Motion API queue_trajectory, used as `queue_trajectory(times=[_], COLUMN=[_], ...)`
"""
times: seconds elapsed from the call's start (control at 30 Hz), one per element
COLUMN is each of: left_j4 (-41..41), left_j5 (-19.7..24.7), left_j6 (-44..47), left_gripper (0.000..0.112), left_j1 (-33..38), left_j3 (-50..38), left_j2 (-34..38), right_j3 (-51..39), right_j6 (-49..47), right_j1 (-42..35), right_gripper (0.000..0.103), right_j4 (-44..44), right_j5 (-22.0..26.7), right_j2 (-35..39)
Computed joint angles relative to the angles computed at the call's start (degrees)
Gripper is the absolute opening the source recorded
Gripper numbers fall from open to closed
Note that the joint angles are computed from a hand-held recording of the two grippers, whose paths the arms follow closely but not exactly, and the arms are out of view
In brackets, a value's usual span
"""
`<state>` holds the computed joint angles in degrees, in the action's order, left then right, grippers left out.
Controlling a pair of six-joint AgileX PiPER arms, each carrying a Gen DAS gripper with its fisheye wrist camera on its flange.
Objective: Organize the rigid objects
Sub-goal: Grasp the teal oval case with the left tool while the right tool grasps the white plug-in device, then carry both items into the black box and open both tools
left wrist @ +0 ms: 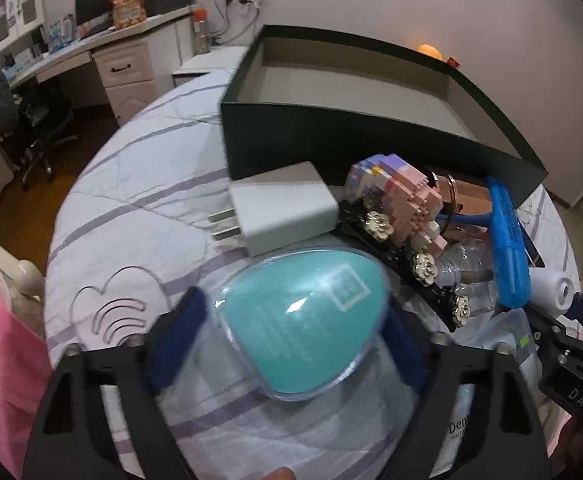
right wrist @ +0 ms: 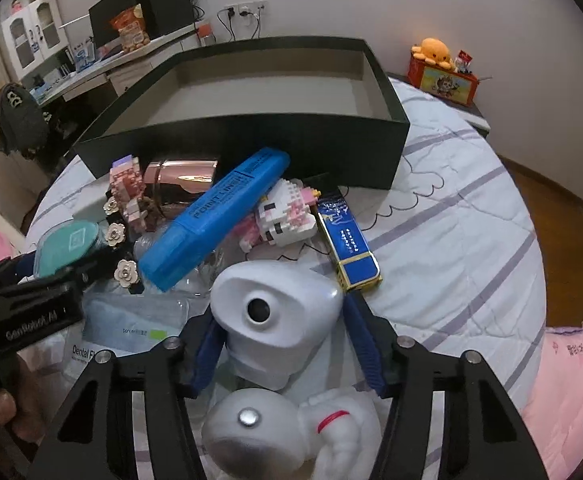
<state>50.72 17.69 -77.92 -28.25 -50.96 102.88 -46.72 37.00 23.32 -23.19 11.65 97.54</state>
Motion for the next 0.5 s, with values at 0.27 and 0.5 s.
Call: queue_trajectory(times=[0.27, 0.5], left_j4=[0.8, 3.6], left_j5=[-2.4, -2.0], left_j6=[-0.8, -3.6], left_gripper=[0.07, 0.07], left_j1=[1.5, 1.7], left_j3=[2.9, 4.9], left_j2=[-2.3, -4.8], right_j3=[1.5, 2.0], right_j6=[-5.3, 1.9], right_j1=[-1.2, -0.7], right_gripper=[0.057, 0.057], right_j4=[5.3, -1.9], right_j5=[-2.5, -2.4], right_j2=[-1.5, -3.8])
